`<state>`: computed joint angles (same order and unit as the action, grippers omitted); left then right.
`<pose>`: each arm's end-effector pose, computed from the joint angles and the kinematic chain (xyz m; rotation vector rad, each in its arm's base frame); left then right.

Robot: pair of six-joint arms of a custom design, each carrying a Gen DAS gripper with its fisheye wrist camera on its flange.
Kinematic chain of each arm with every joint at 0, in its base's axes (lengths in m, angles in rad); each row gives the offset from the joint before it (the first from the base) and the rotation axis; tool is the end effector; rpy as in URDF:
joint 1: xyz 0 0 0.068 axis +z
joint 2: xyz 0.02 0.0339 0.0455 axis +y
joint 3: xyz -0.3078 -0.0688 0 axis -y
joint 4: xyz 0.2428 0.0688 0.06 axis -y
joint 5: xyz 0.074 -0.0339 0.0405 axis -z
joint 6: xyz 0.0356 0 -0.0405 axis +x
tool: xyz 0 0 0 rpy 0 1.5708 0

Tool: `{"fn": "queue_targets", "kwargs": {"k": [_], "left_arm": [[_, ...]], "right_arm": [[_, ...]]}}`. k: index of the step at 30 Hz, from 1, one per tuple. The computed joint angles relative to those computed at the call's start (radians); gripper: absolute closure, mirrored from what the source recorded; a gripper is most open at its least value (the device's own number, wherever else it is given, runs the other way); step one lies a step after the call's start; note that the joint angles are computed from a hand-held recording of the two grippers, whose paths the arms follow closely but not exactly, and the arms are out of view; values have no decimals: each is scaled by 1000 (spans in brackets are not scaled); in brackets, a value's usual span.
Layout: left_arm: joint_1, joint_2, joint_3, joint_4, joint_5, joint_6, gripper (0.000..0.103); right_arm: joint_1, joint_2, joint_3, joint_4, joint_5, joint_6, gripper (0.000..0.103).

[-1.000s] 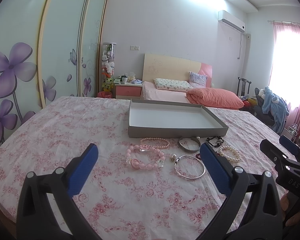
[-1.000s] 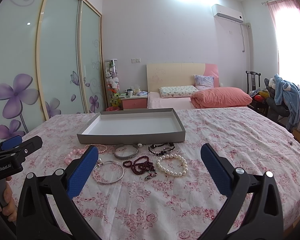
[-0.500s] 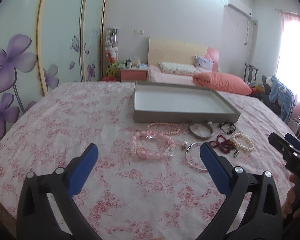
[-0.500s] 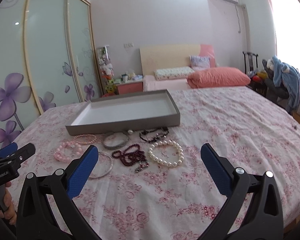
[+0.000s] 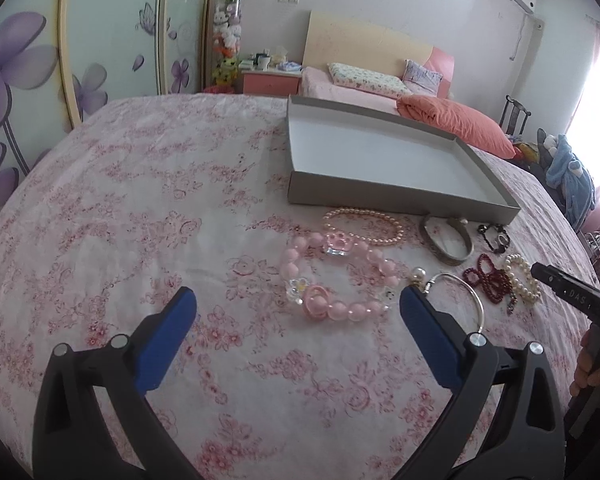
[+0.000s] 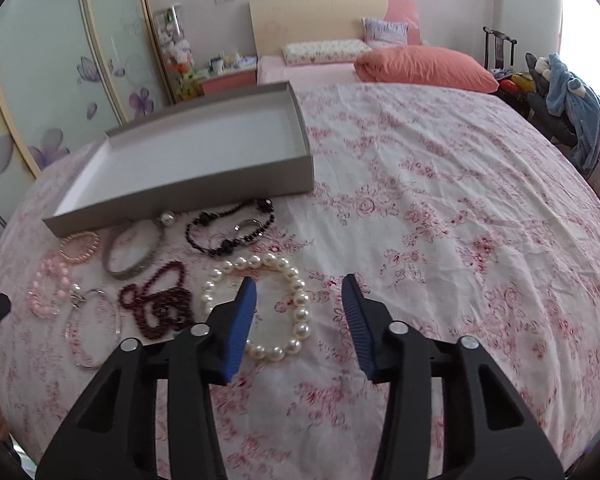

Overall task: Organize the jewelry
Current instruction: 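Grasp the white pearl bracelet with the right tool while the left tool grasps the pink beaded bracelet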

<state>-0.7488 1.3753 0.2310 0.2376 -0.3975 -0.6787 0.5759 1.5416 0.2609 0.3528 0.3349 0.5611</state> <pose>0.1421 -0.1132 0.1351 -0.0820 2.3892 -0.1753 0.1762 0.1005 0.1195 0.1186 2.4269 0.0893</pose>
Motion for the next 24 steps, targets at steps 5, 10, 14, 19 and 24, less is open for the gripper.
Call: {"fn": "queue_targets", "kwargs": {"k": [5, 10, 14, 19, 24], "left_arm": [[71, 65, 27, 26, 62, 44, 4], [90, 127, 77, 8, 78, 73, 21], [95, 164, 98, 4, 90, 81, 24], [93, 207, 123, -10, 86, 80, 30], [91, 231, 151, -52, 51, 79, 44]], "right_arm": [[6, 44, 11, 4, -8, -7, 68], [43, 50, 13, -3, 32, -4, 86], [50, 47, 26, -22, 33, -20, 92], [35, 53, 33, -16, 18, -15, 91], [13, 71, 43, 1, 0, -33, 91]]}}
